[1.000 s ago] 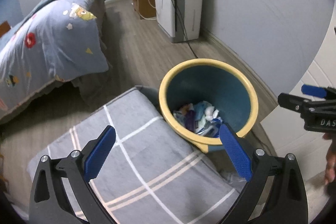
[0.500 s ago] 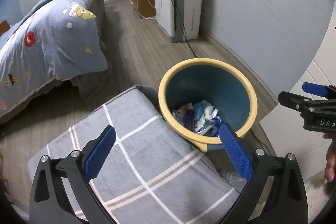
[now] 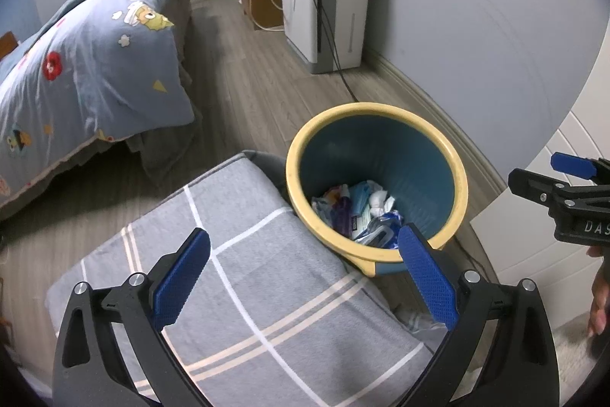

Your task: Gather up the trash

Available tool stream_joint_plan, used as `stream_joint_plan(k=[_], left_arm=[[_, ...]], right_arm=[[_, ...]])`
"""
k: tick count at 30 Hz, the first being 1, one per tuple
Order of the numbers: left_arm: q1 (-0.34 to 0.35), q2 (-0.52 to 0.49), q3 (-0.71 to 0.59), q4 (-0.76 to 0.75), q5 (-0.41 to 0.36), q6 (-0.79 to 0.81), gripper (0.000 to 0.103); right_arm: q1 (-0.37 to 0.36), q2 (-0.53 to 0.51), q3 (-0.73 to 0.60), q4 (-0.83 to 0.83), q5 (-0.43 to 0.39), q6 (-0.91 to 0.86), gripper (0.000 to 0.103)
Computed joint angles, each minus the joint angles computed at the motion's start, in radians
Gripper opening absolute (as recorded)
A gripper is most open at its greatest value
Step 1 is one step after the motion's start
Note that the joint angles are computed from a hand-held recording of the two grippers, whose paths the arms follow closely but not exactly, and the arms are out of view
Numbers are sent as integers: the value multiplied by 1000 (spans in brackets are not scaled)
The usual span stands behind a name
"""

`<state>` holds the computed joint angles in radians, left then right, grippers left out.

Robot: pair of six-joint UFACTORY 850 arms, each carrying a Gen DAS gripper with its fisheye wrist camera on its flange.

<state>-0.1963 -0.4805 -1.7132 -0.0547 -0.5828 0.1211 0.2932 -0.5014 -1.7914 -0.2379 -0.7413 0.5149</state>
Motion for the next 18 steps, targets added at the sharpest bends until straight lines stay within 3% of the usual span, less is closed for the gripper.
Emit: stream_joint_plan(k=[18], left_arm=[[0, -1, -1, -6, 0, 5, 98]], right_arm=[[-1, -1, 0, 1, 1, -2, 97]])
